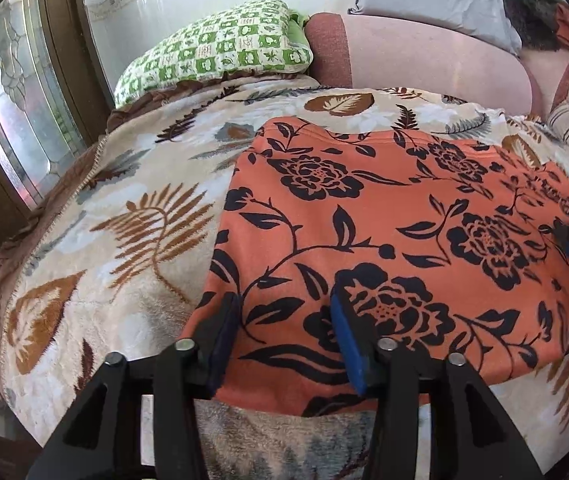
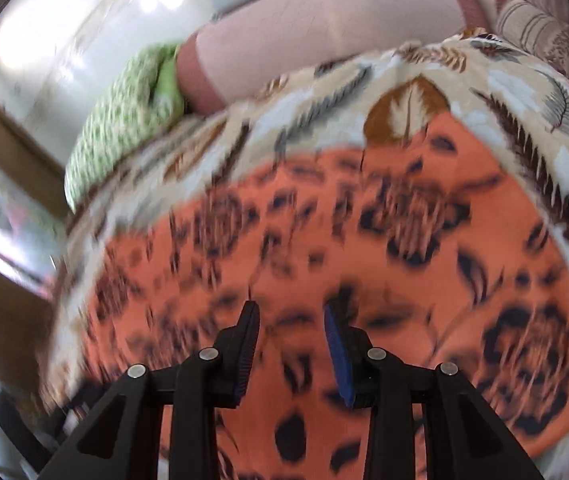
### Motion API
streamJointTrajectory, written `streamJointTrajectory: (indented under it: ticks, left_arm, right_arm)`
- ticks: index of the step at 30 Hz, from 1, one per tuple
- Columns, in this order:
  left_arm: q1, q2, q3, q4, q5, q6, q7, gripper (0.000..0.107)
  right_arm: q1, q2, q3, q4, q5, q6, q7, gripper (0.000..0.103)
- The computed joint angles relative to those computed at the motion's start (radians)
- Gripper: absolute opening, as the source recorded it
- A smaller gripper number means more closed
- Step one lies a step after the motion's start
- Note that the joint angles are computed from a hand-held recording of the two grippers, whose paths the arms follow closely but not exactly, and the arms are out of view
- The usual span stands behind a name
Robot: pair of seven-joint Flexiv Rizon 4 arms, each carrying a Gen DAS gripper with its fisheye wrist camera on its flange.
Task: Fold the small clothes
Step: 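Lay the fold down and press it flat with both tools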
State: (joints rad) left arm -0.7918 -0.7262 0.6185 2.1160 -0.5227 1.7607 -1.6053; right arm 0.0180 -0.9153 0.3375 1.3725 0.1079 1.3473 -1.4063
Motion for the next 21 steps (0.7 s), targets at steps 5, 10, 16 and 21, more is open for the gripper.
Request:
streamJointTrajectory:
  ticks: [5,10,16,21]
  left_arm:
    - [-0.010,-0.007,0.015,0.000,0.001,-0.008,-0.020,0.060]
    - [-0.019,-0.012,0.022,0.002,0.002,-0.005,-0.024,0.061]
    - [-0.022,-0.016,0.025,-0.003,0.001,-0.013,-0.029,0.063]
    - [-0.022,-0.023,0.033,-0.014,0.012,-0.024,-0.044,0.067]
  right_arm:
    - [0.124,0.035,-0.155,0.098,-0.097,0.041,0.058,0.037]
    - [0.085,0.073,-0.100,0.195,-0.108,0.156,0.047,0.037]
    - [0.137,0.094,-0.169,0.264,-0.204,0.186,0.091,0.037]
    - [0.190,0.082,-0.242,0.278,-0.260,0.221,0.135,0.037]
